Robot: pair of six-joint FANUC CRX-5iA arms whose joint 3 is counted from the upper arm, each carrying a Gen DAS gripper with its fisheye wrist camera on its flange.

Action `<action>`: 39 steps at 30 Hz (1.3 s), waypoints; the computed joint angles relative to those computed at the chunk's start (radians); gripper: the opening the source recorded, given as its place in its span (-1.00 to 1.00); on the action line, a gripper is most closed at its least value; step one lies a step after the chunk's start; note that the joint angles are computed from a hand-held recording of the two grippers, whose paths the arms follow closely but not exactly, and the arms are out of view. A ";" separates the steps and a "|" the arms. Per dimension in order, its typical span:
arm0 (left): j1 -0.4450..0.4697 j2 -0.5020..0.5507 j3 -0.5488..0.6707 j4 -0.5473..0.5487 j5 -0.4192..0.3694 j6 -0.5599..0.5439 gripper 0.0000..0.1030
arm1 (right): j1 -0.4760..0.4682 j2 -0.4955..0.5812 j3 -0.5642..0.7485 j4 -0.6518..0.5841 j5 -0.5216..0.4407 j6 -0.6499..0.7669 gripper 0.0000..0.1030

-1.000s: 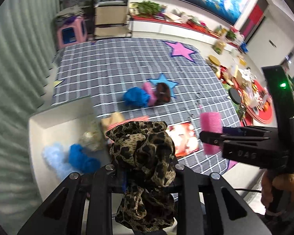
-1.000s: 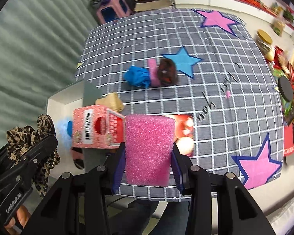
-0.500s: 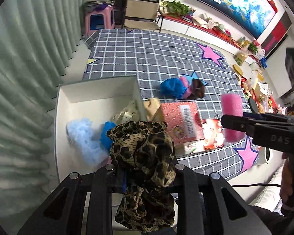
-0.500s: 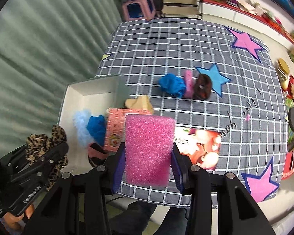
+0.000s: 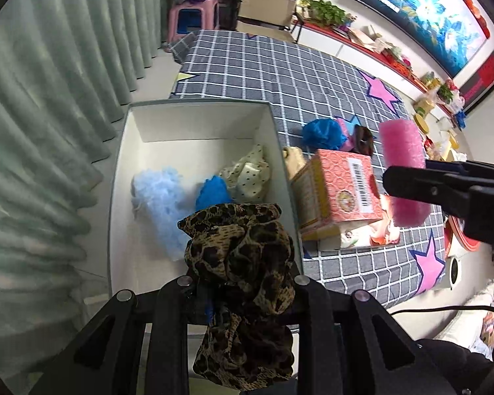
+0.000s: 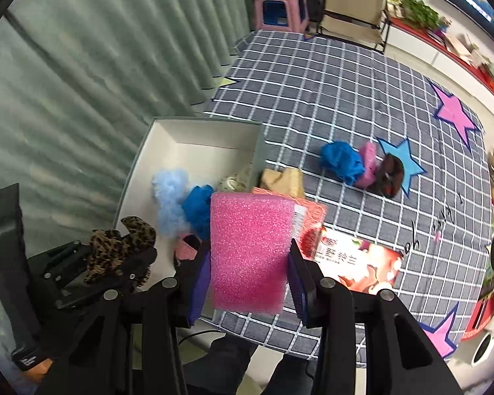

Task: Organize soft objects
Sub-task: 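Lift the sponge and scrunchie and carry both over the white box, then lower the sponge and scrunchie into the box and open both grippers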

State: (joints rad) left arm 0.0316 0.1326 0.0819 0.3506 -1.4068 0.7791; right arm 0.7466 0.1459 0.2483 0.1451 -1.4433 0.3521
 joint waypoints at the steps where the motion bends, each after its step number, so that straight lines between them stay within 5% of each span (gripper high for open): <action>1: 0.004 -0.001 -0.003 -0.001 0.004 0.003 -0.48 | 0.000 0.005 0.006 -0.001 0.002 0.007 -0.14; 39: 0.007 0.063 0.021 -0.131 0.019 0.163 -0.47 | -0.066 0.223 0.235 -0.185 -0.016 0.270 -0.14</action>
